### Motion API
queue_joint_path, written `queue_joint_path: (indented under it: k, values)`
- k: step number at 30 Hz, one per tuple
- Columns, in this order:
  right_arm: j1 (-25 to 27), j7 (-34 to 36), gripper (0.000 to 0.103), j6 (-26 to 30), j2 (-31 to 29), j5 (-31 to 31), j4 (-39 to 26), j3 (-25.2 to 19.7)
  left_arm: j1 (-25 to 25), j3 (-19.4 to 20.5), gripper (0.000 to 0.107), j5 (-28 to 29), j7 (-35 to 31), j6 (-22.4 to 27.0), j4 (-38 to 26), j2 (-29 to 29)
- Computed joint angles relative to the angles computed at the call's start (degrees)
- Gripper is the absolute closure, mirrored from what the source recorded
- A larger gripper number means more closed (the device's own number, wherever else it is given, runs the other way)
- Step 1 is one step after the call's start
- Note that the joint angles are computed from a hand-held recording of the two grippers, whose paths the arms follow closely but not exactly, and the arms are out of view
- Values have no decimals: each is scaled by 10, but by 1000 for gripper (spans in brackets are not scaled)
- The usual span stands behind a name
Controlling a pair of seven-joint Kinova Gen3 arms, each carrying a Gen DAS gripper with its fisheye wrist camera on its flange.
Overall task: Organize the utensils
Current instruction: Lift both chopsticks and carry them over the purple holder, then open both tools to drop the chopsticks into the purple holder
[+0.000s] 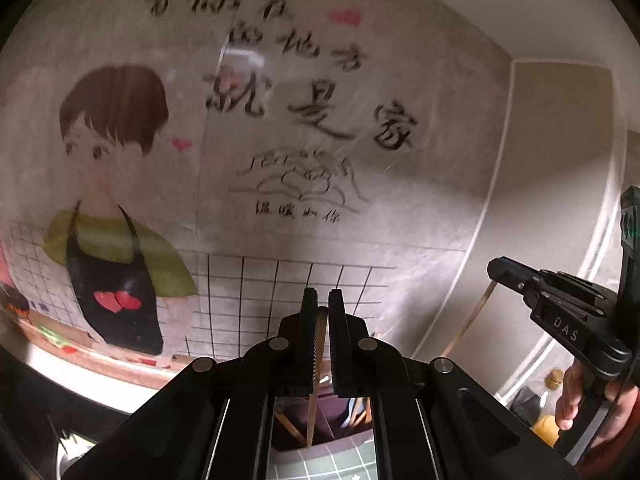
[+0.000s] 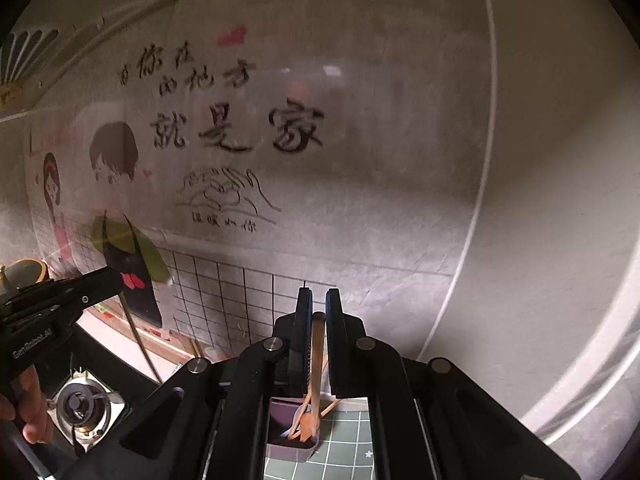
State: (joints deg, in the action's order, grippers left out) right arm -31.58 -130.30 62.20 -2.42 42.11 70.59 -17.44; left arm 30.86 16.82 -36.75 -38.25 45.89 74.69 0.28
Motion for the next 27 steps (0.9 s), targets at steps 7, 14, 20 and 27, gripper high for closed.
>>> queue_joint_path:
  k: [7,14,20,27]
  values:
    - [16,15,97,-53,20,-68,22,33,-5,-28,102,31,-13,-35,10,36]
    - [24,28,97,-87,42,-114,47,55,0,-54,102,76,-39,-49,21,63]
    - [34,53,97,-108,55,-167,69,71,-8,-67,102,135,-66,-54,33,81]
    - [33,49,97,-129,64,-178,103,80,-7,-77,102,167,-82,-52,44,95]
